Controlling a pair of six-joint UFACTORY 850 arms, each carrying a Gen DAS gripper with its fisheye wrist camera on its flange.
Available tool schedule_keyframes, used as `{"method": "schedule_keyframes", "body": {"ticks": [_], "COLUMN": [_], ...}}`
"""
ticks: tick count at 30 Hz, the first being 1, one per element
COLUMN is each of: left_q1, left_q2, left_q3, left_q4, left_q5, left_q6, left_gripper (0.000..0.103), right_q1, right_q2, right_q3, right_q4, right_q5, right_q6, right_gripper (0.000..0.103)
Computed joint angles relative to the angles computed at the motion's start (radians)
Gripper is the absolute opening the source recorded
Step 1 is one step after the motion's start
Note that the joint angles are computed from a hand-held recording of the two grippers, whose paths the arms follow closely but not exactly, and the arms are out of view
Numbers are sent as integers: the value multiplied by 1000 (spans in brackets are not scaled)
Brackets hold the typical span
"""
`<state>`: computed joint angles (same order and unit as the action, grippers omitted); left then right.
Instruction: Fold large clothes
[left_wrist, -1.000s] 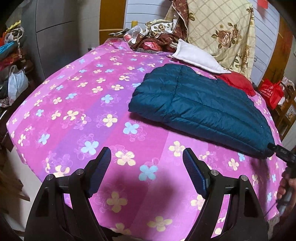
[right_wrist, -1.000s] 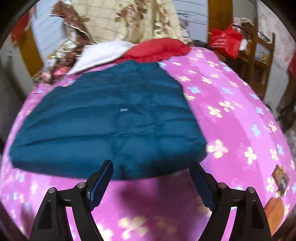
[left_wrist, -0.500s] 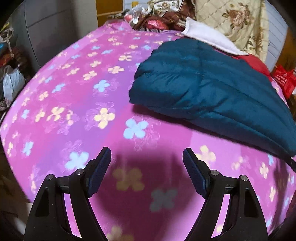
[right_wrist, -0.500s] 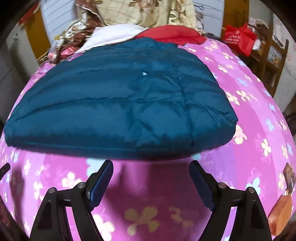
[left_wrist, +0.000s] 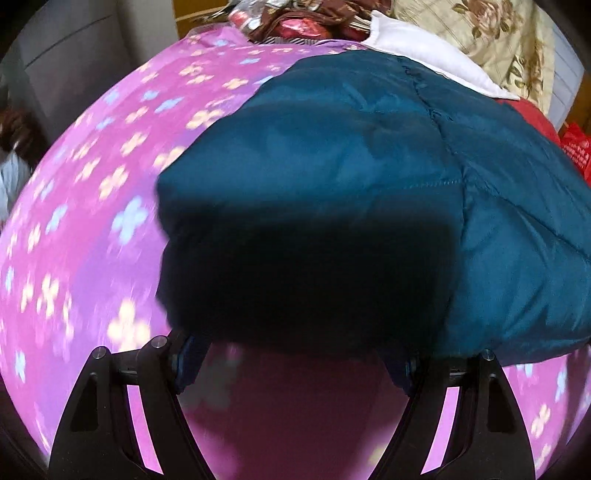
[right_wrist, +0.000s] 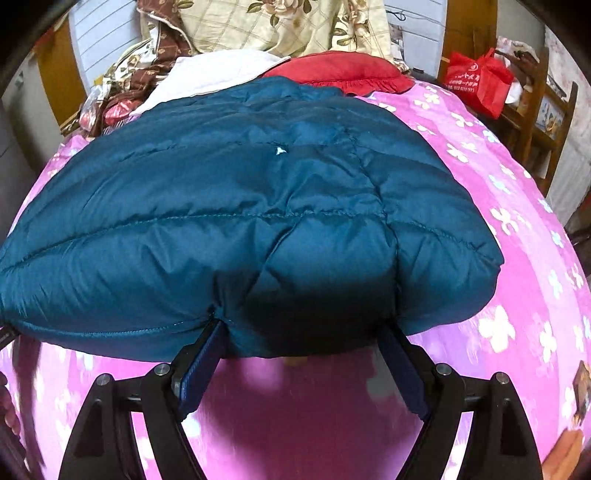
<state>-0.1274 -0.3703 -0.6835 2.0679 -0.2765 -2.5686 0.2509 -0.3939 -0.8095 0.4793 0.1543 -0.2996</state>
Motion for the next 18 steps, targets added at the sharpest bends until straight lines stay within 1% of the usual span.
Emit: {"method": "schedule_keyframes", "body": {"ticks": [3, 5, 7, 10, 11, 13, 16, 17, 18], "left_q1": [14, 27, 36, 38, 31, 13, -3, -8, -15], "left_q2": [-34, -58, -82, -85, -73, -40, 27, 53, 94], "left_q3": [-60, -106, -147, -159, -146, -106, -34, -8, 31], "left_q4": [-68, -137, -223, -314, -302, -232, -140, -104, -36], "left_q5": [11, 21, 30, 30, 16, -6, -1, -1, -1], "left_q6": [92, 186, 295, 395, 386, 317, 233, 195, 122], "left_gripper": [80, 80, 80, 80, 80, 80, 80, 80, 80], "right_q1": [0, 4, 8, 8, 7, 3, 0, -3, -5], "right_q2": [-26, -44, -65, -85, -84, -69, -16, 5, 36], "right_q3": [-38, -65, -99, -129, -130, -112, -49, -26, 7], "right_q4": [-4, 50, 139, 210, 200, 89, -56, -129, -228], "right_q5": [-11, -16, -27, -31, -33, -34, -13, -10, 0], "right_q6": [14, -33, -109, -175, -167, -57, 95, 169, 271], "right_gripper": [83, 83, 83, 83, 83, 83, 83, 83, 83]}}
